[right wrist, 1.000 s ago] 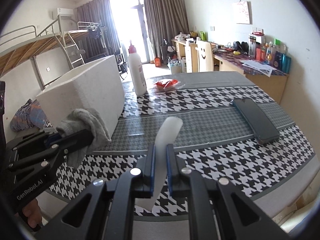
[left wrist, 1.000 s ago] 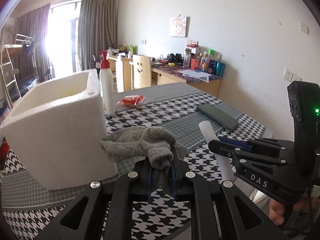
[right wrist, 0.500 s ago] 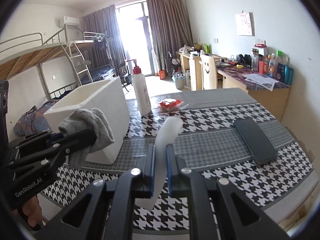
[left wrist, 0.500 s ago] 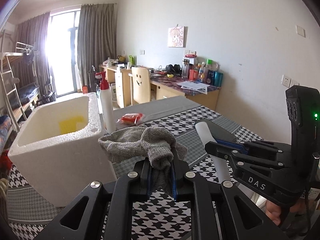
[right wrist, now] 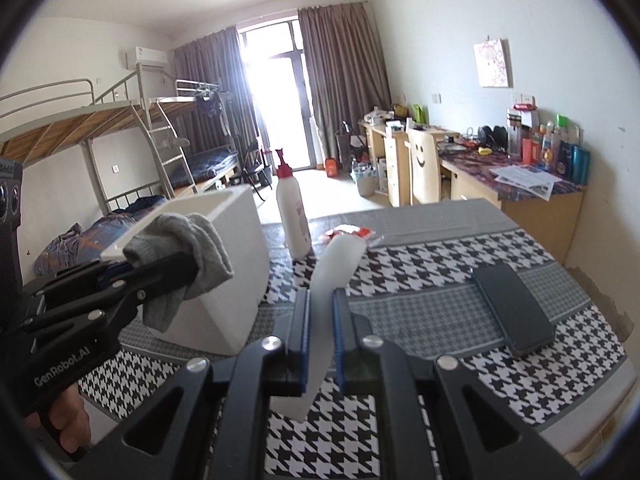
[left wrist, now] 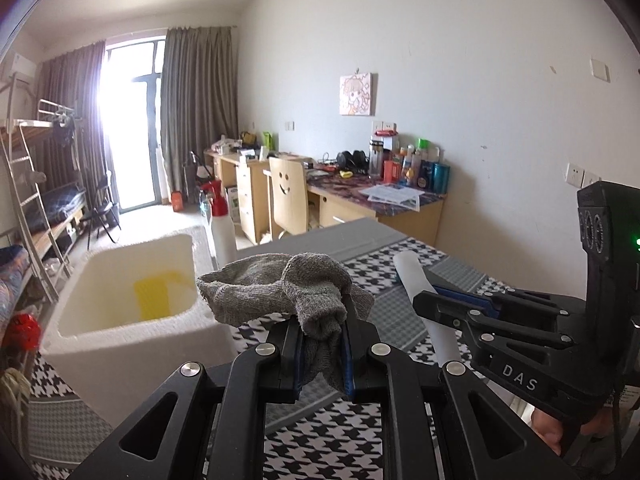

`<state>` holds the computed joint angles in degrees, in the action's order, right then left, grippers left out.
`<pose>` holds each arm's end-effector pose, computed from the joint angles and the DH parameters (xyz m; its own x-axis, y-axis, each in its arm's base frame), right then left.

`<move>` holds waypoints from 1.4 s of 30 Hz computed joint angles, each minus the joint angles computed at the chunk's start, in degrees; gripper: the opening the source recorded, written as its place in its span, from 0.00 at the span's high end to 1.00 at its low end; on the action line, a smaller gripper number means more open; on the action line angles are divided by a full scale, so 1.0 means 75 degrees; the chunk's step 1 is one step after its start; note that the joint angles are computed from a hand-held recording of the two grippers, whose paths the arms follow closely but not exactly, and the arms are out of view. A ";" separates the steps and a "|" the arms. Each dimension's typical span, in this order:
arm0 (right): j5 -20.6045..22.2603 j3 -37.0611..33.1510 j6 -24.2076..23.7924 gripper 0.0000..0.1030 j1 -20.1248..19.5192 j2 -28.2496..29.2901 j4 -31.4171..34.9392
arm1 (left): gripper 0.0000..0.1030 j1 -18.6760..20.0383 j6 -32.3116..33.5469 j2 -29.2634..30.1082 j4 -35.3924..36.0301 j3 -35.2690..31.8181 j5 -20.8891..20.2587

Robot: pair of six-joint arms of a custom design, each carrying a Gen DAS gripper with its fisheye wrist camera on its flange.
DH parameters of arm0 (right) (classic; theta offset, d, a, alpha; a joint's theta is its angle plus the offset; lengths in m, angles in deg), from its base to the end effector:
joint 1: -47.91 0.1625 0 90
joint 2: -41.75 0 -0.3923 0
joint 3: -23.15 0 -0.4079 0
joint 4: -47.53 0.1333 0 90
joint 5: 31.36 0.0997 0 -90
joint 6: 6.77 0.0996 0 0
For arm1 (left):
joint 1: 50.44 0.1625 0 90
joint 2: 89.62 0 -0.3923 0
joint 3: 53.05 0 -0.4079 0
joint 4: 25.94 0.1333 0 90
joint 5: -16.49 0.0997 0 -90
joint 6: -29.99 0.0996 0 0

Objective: Organize soft objects
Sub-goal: 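Lift and carry the grey cloth and white tube in both grippers over the foam box, then open the left gripper to drop the grey cloth into the box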

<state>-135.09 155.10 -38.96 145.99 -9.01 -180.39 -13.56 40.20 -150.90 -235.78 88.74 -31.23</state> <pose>0.1713 -0.4264 0.0935 -0.7965 -0.2386 0.5556 -0.5925 0.4916 -0.6382 -0.1834 -0.3880 0.1104 -0.6630 0.4129 -0.6245 0.7481 0.3973 -0.5315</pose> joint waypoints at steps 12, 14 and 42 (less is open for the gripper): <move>0.0184 -0.0255 -0.0243 0.87 0.0215 0.0021 0.0117 | 0.85 0.0087 0.0435 -0.0120 -0.0462 -0.0143 0.0153; 0.0203 -0.0327 -0.0237 0.87 0.0244 0.0041 0.0184 | 0.85 0.0116 0.0490 -0.0127 -0.0547 -0.0183 0.0196; 0.1049 -0.1208 -0.0494 0.87 0.0709 0.0304 0.1546 | 0.85 0.0661 0.1080 -0.0179 -0.1355 -0.0696 0.1214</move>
<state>-127.22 146.04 -42.67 151.31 -6.73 -168.79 -8.61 48.30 -152.25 -245.94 83.52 -22.12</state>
